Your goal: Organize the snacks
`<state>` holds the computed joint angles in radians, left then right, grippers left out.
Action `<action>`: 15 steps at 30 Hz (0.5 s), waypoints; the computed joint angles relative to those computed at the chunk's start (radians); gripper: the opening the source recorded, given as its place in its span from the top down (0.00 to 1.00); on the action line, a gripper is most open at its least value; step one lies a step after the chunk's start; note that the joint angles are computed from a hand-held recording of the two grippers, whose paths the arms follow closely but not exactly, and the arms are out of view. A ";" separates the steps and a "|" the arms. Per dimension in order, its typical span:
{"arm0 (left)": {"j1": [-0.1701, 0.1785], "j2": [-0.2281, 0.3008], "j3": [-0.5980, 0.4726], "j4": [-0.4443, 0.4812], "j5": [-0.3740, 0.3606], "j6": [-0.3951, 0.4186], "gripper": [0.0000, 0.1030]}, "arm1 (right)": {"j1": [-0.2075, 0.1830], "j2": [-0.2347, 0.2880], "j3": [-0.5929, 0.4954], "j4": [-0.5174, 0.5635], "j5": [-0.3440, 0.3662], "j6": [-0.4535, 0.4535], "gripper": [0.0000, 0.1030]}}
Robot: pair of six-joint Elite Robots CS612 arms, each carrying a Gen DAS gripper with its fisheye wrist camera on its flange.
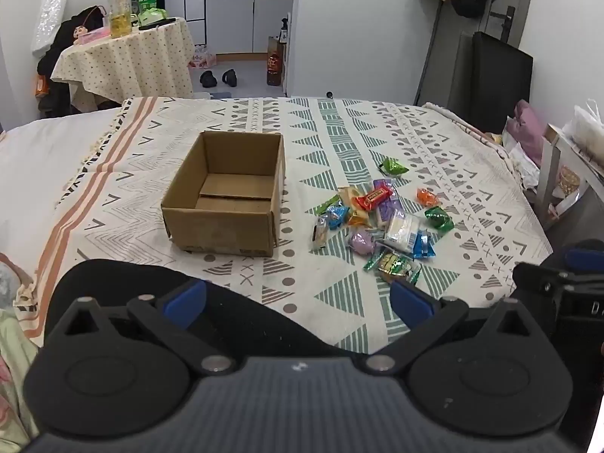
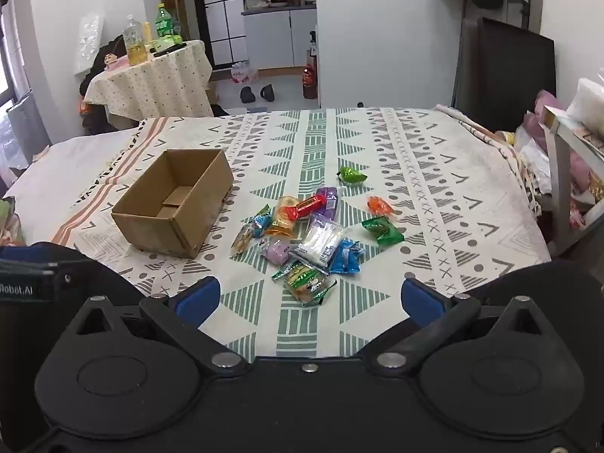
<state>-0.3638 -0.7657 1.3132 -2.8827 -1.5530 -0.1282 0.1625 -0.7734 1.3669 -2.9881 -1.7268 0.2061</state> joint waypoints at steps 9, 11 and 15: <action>-0.002 0.005 -0.002 0.021 0.013 0.010 0.00 | -0.003 -0.001 -0.008 0.027 0.011 0.018 0.00; -0.001 0.008 -0.006 0.022 0.016 0.006 0.00 | -0.001 -0.004 -0.010 0.035 0.011 0.023 0.00; 0.001 0.006 -0.011 0.031 0.022 0.003 0.00 | -0.002 -0.004 -0.007 0.034 0.013 0.021 0.00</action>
